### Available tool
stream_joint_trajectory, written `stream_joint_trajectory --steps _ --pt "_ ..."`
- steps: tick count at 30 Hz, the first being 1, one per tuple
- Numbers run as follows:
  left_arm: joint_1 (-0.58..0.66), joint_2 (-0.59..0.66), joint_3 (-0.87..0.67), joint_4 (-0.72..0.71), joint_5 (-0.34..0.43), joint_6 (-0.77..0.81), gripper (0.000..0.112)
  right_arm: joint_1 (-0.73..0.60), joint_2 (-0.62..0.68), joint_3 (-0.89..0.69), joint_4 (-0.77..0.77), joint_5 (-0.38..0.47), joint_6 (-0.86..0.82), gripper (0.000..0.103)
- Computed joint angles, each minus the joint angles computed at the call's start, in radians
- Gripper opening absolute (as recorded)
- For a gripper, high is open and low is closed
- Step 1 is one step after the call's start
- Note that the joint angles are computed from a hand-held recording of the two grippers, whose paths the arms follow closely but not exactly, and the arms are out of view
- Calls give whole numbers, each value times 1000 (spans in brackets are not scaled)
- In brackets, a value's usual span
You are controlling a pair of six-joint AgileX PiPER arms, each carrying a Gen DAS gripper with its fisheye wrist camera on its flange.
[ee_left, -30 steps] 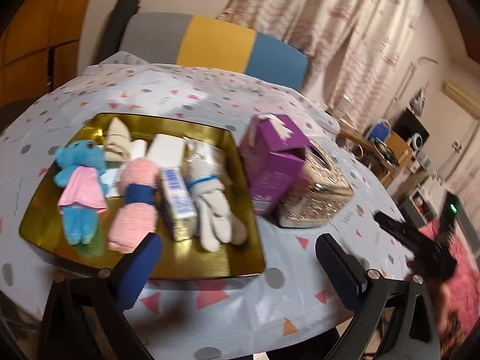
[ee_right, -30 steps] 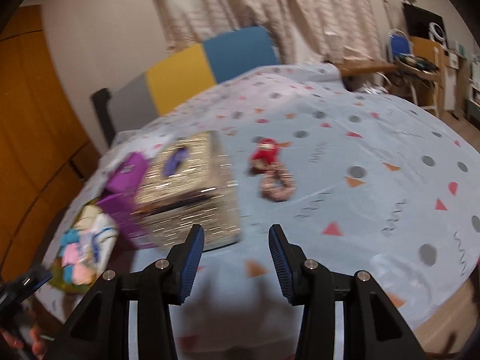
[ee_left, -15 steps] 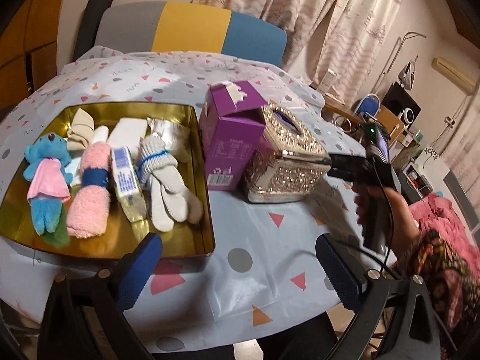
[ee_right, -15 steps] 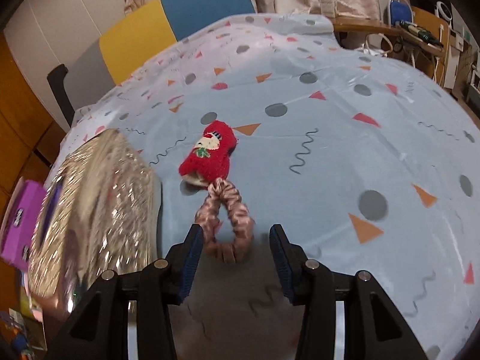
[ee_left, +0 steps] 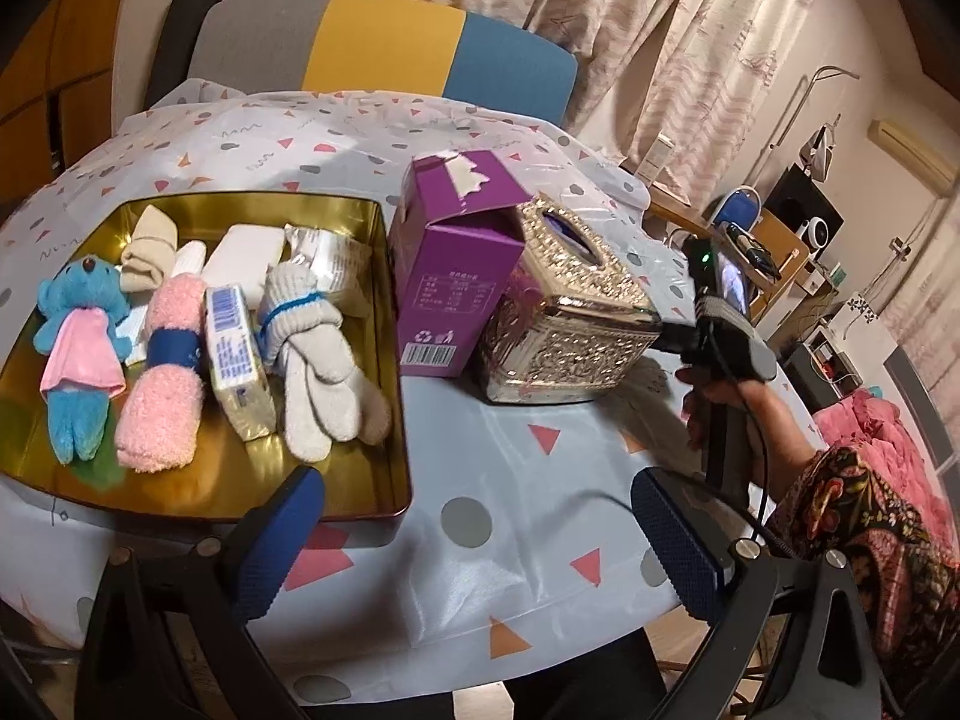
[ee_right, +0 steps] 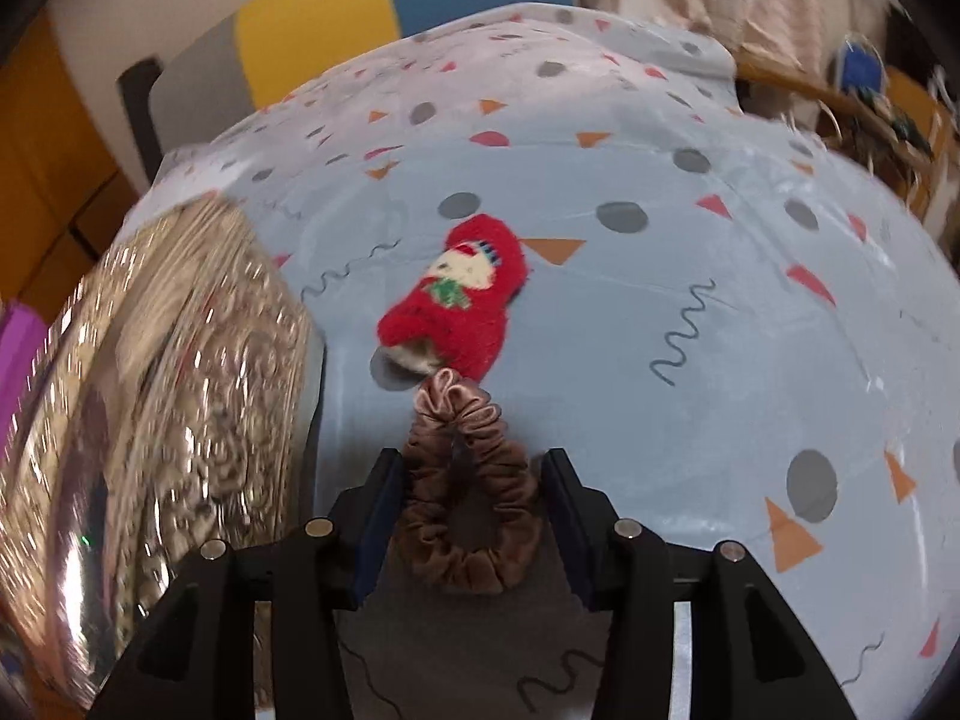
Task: Organize soft objects
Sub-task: 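Move the right tool to the brown satin scrunchie and grasp it, then grasp the red sock with the left tool while the right tool holds the scrunchie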
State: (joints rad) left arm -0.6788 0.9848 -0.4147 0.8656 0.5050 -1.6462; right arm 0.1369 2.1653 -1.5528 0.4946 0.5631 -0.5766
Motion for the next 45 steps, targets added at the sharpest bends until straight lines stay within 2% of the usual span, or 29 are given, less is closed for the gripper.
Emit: stream_joint_trajectory --steps 2,3,8,16,21,24,28,32,35,39,42,45 --pt "-7 19 -21 5 3 6 103 12 -21 46 -18 -50 -35 37" --pt "-14 30 -34 15 5 2 103 10 -33 74 -3 -75 -72 35" --pt "-29 86 -88 14 -2 18 103 -49 -62 137 158 -78 -219 21" --pt "-58 209 -186 -11 -15 46 103 -153 -105 214 295 -140 -351 20" --pt "-71 284 -293 -36 6 120 103 -196 -118 233 343 -181 -415 20" --pt "-60 340 -396 -83 23 221 103 -214 -120 248 391 -218 -458 20" --pt "-51 460 -597 -143 104 380 103 -242 -115 256 496 -219 -525 20" --pt "2 604 -826 -304 137 608 103 -269 -93 244 556 -195 -558 20" --pt "37 743 -1025 -428 187 791 103 -297 -77 237 618 -154 -593 20" --pt "114 972 -1354 -642 343 986 103 -339 -59 232 707 -85 -651 20" --pt "130 1172 -1653 -601 509 1011 102 -355 -51 231 747 -58 -676 20" --pt "147 1352 -1933 -589 643 1069 95 -366 -42 229 779 -34 -695 20"
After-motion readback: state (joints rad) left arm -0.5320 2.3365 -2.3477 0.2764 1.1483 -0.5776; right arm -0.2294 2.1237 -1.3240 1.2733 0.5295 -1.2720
